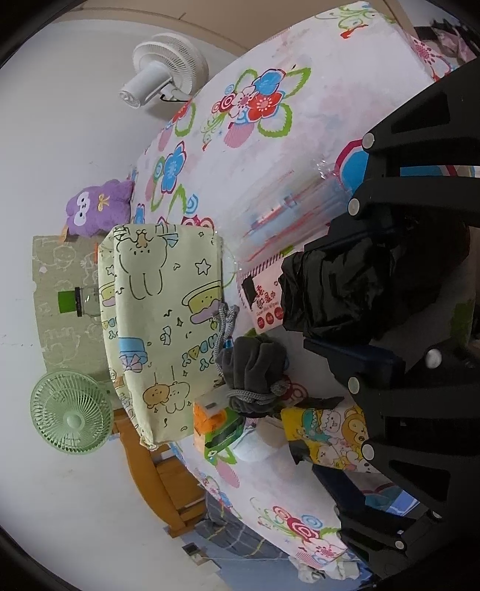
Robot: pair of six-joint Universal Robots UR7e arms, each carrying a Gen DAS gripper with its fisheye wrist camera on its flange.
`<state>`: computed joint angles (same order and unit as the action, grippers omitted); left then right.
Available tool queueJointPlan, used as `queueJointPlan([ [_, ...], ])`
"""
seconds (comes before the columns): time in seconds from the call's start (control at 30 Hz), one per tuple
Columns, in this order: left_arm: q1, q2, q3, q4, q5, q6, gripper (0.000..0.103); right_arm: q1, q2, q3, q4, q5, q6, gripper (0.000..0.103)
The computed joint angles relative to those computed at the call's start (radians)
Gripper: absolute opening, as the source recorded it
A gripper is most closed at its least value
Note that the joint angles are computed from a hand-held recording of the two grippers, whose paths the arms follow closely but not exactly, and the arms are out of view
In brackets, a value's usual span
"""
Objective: Organize soft objects
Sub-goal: 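Grasp the black plastic bag with the right gripper while the left gripper grasps the cartoon-printed box, then lift the cartoon box with the left gripper while the right gripper carries the black bag toward the basket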
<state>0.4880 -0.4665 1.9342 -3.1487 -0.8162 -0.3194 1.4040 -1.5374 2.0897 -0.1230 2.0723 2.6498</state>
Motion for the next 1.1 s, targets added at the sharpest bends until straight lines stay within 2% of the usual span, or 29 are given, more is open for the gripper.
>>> queueJointPlan([
  [0.13, 0.003, -0.006, 0.001, 0.000, -0.001, -0.010, 0.061, 0.004, 0.003, -0.006, 0.006, -0.002, 0.002, 0.045],
  [0.5, 0.009, -0.023, -0.007, -0.008, -0.035, -0.010, 0.051, 0.024, -0.005, -0.020, 0.012, -0.006, 0.014, 0.045],
  [0.73, 0.008, -0.025, -0.021, -0.002, -0.041, -0.001, 0.046, 0.029, -0.011, -0.033, 0.026, -0.011, 0.023, 0.045],
  [1.1, -0.008, -0.046, -0.041, -0.004, -0.031, 0.024, 0.046, 0.066, -0.037, -0.057, 0.045, -0.005, 0.039, 0.045],
])
